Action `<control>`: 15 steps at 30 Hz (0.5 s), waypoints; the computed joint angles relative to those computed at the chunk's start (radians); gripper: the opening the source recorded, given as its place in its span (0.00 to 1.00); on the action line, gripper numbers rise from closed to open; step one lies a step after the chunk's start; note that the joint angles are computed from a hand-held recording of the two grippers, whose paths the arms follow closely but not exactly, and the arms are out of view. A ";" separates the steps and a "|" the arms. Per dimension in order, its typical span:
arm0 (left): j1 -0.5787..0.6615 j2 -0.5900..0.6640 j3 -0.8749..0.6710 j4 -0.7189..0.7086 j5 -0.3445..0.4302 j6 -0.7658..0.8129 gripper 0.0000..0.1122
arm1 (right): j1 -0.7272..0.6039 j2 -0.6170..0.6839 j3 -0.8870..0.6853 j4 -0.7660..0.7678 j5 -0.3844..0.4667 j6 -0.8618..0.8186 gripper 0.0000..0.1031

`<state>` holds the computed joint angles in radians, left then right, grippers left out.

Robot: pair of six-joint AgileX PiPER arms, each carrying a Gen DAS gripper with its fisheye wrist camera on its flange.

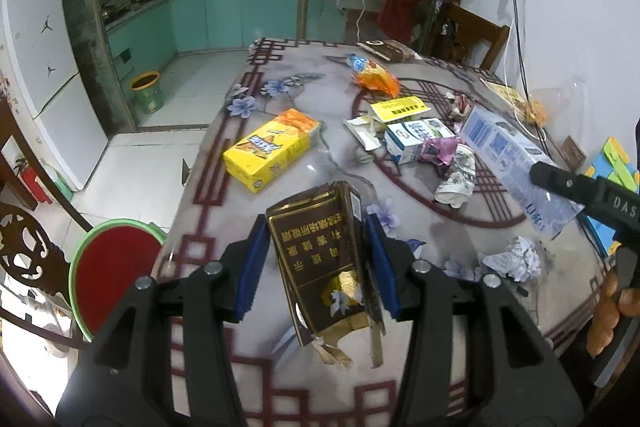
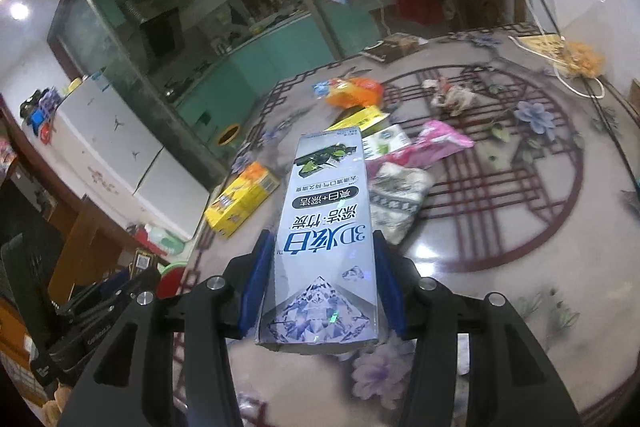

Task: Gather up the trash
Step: 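Carry the gold pack and toothpaste box over the red bucket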

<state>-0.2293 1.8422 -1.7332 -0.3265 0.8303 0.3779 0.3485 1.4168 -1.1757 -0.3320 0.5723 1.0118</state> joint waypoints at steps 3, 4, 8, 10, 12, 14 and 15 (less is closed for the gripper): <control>0.029 0.001 -0.006 -0.025 0.011 0.017 0.42 | 0.040 0.028 -0.038 -0.023 0.015 0.020 0.46; 0.039 -0.001 -0.005 -0.034 0.014 0.024 0.42 | 0.053 0.038 -0.052 -0.030 0.021 0.027 0.46; 0.082 -0.008 -0.007 -0.076 0.025 0.050 0.42 | 0.100 0.087 -0.109 -0.045 0.042 0.041 0.46; 0.102 -0.008 -0.011 -0.093 0.034 0.059 0.42 | 0.115 0.111 -0.136 -0.039 0.049 0.033 0.46; 0.126 -0.003 -0.019 -0.113 0.049 0.070 0.42 | 0.134 0.139 -0.167 -0.036 0.058 0.028 0.46; 0.147 0.006 -0.032 -0.128 0.064 0.075 0.42 | 0.145 0.159 -0.190 -0.032 0.062 0.020 0.46; 0.159 0.012 -0.041 -0.134 0.072 0.075 0.42 | 0.149 0.170 -0.199 -0.030 0.061 0.016 0.46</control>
<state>-0.0702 1.8541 -1.7739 -0.4608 0.9026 0.4529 0.4974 1.5864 -1.3752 -0.3618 0.6337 1.0281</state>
